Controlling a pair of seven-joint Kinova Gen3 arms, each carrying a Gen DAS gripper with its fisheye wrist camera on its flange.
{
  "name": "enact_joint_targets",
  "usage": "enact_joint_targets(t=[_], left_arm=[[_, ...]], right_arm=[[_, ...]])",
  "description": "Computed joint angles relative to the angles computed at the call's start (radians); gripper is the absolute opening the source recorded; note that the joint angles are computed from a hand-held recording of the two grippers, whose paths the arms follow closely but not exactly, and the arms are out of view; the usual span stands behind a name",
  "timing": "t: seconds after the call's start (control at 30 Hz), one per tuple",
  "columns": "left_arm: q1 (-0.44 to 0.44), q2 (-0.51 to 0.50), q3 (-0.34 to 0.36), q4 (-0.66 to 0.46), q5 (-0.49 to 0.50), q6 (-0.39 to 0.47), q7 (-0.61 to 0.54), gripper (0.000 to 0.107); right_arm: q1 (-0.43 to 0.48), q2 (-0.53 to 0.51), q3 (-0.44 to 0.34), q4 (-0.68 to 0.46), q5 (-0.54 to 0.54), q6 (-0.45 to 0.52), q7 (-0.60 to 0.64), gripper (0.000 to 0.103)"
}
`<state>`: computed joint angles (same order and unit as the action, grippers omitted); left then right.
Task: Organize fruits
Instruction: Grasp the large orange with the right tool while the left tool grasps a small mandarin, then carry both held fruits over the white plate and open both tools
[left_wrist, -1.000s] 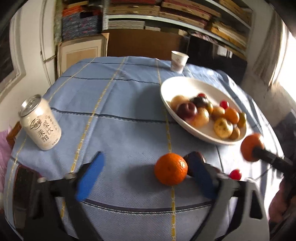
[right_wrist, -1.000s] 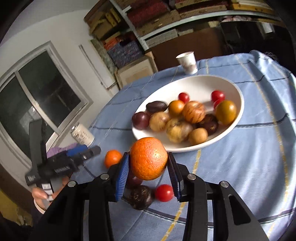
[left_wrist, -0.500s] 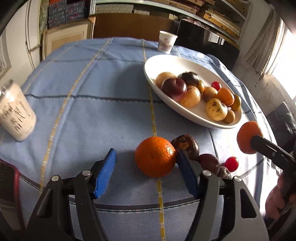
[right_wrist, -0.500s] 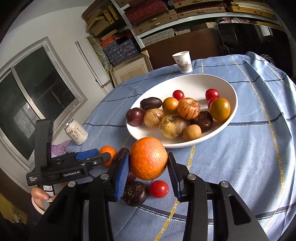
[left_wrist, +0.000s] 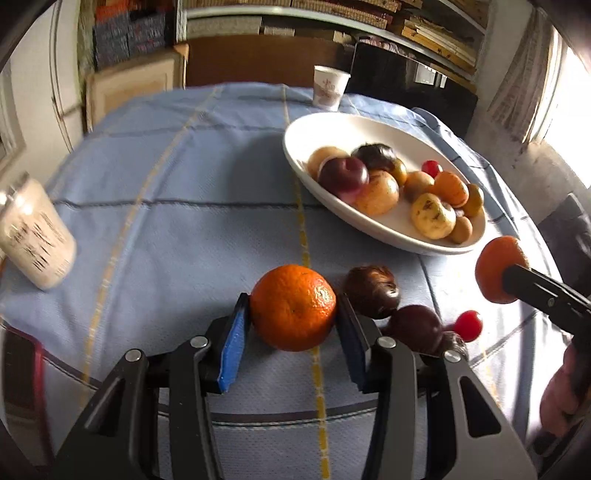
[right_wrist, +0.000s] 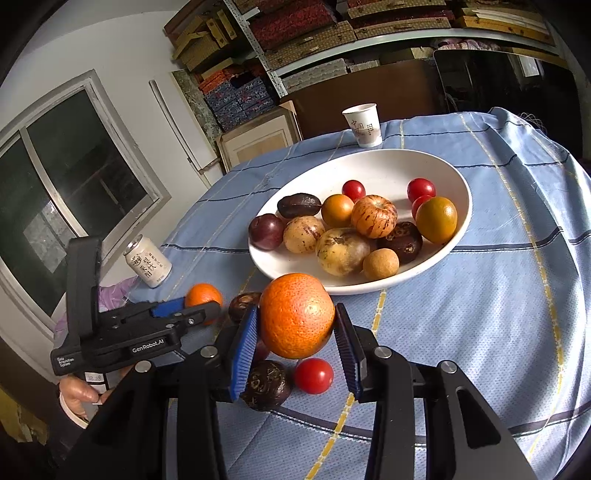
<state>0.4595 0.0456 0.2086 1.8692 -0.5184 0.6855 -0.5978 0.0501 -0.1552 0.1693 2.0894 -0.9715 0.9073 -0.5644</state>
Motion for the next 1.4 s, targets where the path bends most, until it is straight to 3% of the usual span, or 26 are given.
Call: enact_joint_targets(t=[0.27, 0.57, 0.63, 0.77, 0.97, 1.17, 1.4], left_arm=[[0.027, -0.007, 0.018, 0.002, -0.086, 0.028, 0.062, 0.045], [0.001, -0.046, 0.030, 0.011, -0.065, -0.037, 0.043, 0.045], [-0.008, -0.037, 0.030, -0.021, -0.044, -0.045, 0.005, 0.045], [0.016, 0.016, 0.029, -0.116, -0.118, -0.009, 0.027, 0.045], [0.038, 0.100, -0.021, -0.254, -0.082, -0.014, -0.061, 0.045], [0.059, 0.262, -0.074, -0.474, -0.010, 0.082, -0.197, 0.045], [0.061, 0.368, -0.130, -0.616, 0.105, 0.135, -0.305, 0.045]], right_arm=[[-0.018, -0.020, -0.006, 0.016, 0.006, -0.028, 0.014, 0.042], [-0.045, -0.034, 0.005, 0.025, -0.023, -0.061, 0.060, 0.042], [-0.050, -0.032, 0.004, 0.016, -0.044, -0.094, 0.070, 0.042], [-0.067, -0.018, 0.006, -0.007, -0.112, -0.191, 0.097, 0.042], [-0.044, 0.046, 0.005, -0.065, -0.166, -0.226, 0.094, 0.042], [0.005, 0.150, -0.049, -0.147, -0.154, -0.247, 0.009, 0.042], [0.047, 0.224, -0.112, -0.199, -0.110, -0.262, -0.054, 0.042]])
